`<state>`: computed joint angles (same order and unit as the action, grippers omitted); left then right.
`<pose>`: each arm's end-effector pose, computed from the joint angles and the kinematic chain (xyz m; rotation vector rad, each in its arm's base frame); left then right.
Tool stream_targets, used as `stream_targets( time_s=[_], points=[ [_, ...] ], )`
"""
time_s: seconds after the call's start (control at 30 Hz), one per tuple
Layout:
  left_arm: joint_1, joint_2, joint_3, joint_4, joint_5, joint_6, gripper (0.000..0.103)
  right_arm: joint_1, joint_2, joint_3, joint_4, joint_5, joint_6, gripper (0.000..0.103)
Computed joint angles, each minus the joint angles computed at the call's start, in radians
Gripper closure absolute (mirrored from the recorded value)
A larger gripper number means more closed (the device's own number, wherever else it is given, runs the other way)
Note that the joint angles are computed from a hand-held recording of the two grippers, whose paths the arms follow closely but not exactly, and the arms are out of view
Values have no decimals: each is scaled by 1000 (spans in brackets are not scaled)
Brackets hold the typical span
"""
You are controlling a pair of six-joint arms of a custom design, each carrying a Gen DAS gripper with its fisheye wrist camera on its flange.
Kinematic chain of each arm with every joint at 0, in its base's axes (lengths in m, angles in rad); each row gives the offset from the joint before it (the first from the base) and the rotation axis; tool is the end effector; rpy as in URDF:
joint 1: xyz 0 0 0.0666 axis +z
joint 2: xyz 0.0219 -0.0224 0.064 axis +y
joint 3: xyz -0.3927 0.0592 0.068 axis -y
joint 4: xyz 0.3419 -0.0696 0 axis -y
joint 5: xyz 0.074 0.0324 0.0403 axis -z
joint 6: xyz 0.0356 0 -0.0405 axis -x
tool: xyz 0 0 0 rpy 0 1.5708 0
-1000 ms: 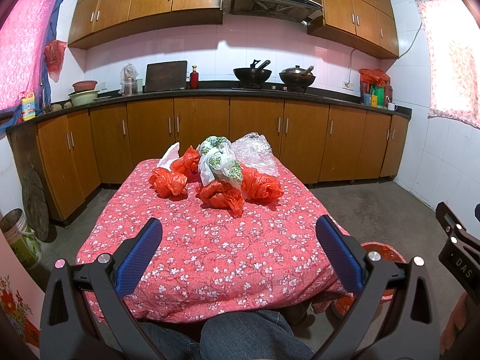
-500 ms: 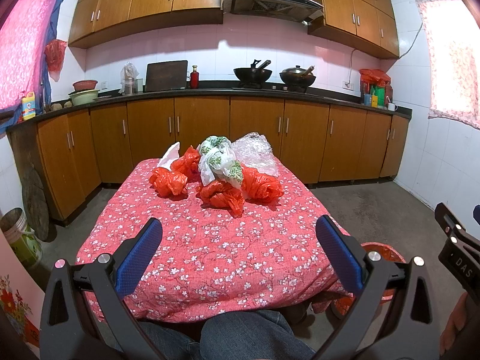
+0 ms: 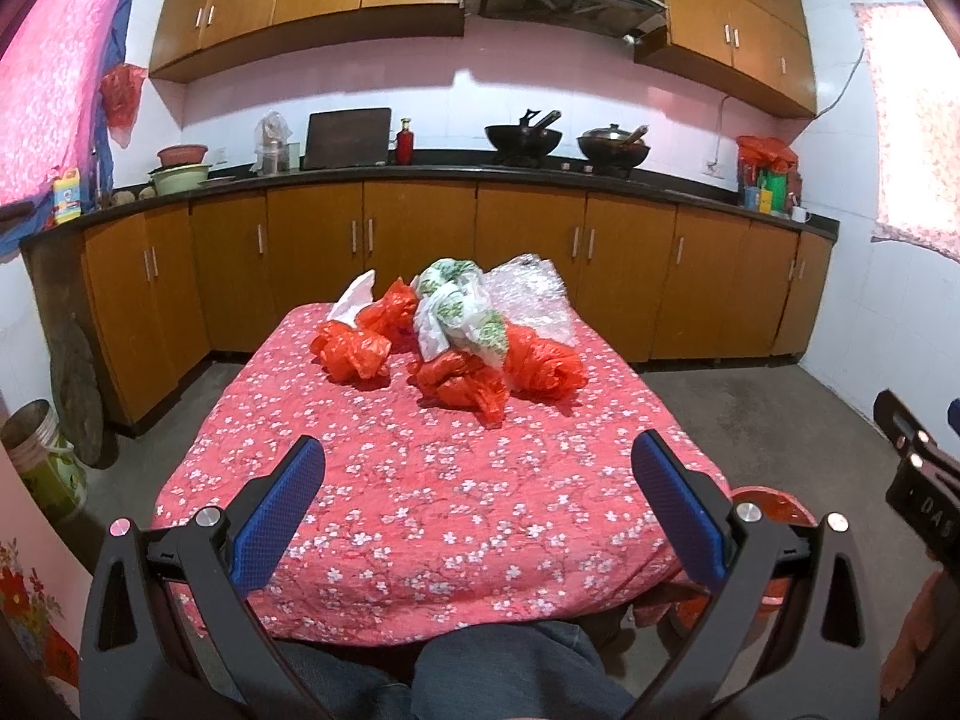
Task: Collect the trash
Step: 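Grasp the red plastic bag with the right gripper while the left gripper reaches toward the white-green bag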
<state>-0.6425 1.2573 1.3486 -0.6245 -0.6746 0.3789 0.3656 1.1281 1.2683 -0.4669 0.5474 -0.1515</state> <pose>0.3281 -0.2183 0.5044 -0.1302 1.9751 0.0522 0.3359 0.1083 0.5287 0.1693 1.8436 -0.1599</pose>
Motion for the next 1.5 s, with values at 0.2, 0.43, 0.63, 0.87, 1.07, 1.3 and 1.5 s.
stream_targets(
  time_s=[0.2, 0.43, 0.63, 0.87, 1.07, 1.3, 1.5],
  points=[
    [82, 24, 7, -23, 52, 41, 2, -17, 93, 83, -4, -96, 19, 4],
    [188, 46, 16, 2, 74, 20, 4, -33, 260, 237, -16, -224, 38, 11],
    [251, 78, 35, 61, 88, -54, 8, -54, 455, 441, -68, -387, 52, 11],
    [333, 165, 91, 122, 128, -100, 8, -57, 711, 749, -224, -494, 90, 11],
    [374, 233, 147, 156, 171, -120, 8, -57, 903, 1019, -405, -528, 122, 10],
    [395, 322, 260, 151, 216, -144, 8, -48, 1046, 1251, -573, -558, 170, 11],
    [412, 388, 360, 95, 256, -137, 8, -58, 1043, 1231, -580, -620, 159, 65]
  ],
)
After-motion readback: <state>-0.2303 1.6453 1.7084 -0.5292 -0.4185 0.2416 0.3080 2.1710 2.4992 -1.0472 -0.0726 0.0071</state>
